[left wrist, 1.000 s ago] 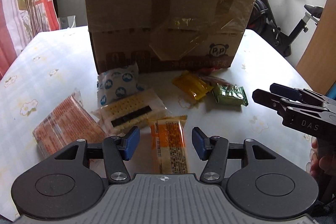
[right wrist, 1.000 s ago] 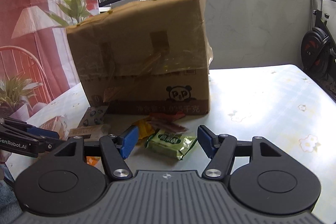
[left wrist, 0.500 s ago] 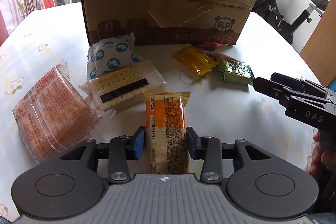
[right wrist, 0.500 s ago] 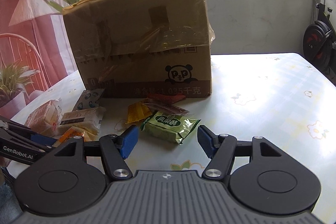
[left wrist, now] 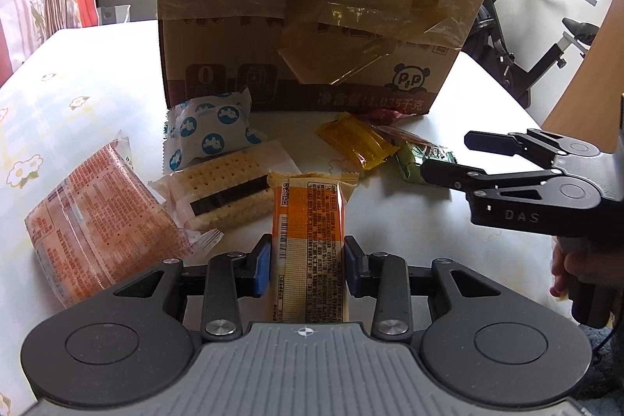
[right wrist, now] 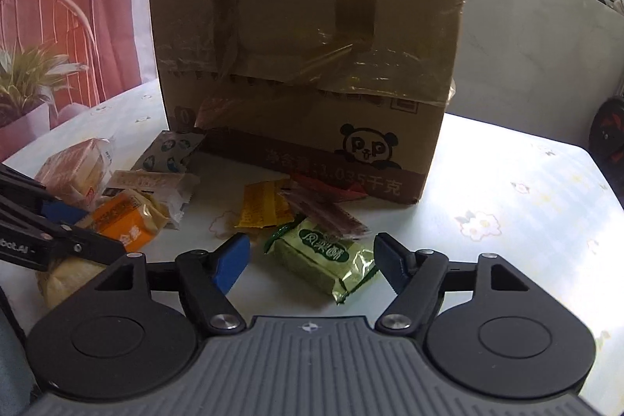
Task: Organize snacks
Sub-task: 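Grasp the orange-striped snack bar with the left gripper while the right gripper grasps the green packet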
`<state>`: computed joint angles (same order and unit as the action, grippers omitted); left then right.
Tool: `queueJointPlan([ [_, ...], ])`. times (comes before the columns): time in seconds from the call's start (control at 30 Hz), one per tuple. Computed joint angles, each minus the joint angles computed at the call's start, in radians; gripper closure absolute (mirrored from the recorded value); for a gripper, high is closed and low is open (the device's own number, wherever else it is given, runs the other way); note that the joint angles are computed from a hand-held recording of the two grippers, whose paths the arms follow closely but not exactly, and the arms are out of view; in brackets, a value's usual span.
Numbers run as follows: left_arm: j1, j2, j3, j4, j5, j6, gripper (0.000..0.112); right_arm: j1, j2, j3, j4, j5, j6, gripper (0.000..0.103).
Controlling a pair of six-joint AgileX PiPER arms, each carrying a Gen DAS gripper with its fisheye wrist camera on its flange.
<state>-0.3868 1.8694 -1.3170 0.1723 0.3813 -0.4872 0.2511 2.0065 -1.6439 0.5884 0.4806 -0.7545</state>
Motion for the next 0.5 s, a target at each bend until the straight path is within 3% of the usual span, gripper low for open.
queueJointPlan([
  [0.2, 0.017, -0.028, 0.045, -0.013, -0.049, -0.004, 0.073, -0.01, 0.132, -0.203, -0.073, 0.149, 0.032, 0.024],
  [0.3, 0.021, -0.038, 0.065, -0.018, -0.073, -0.003, 0.073, -0.016, 0.17, -0.287, -0.104, 0.252, 0.137, 0.023],
  [0.5, 0.027, -0.045, 0.083, -0.07, -0.098, 0.048, 0.073, -0.001, 0.069, -0.108, -0.047, 0.19, 0.115, 0.023],
])
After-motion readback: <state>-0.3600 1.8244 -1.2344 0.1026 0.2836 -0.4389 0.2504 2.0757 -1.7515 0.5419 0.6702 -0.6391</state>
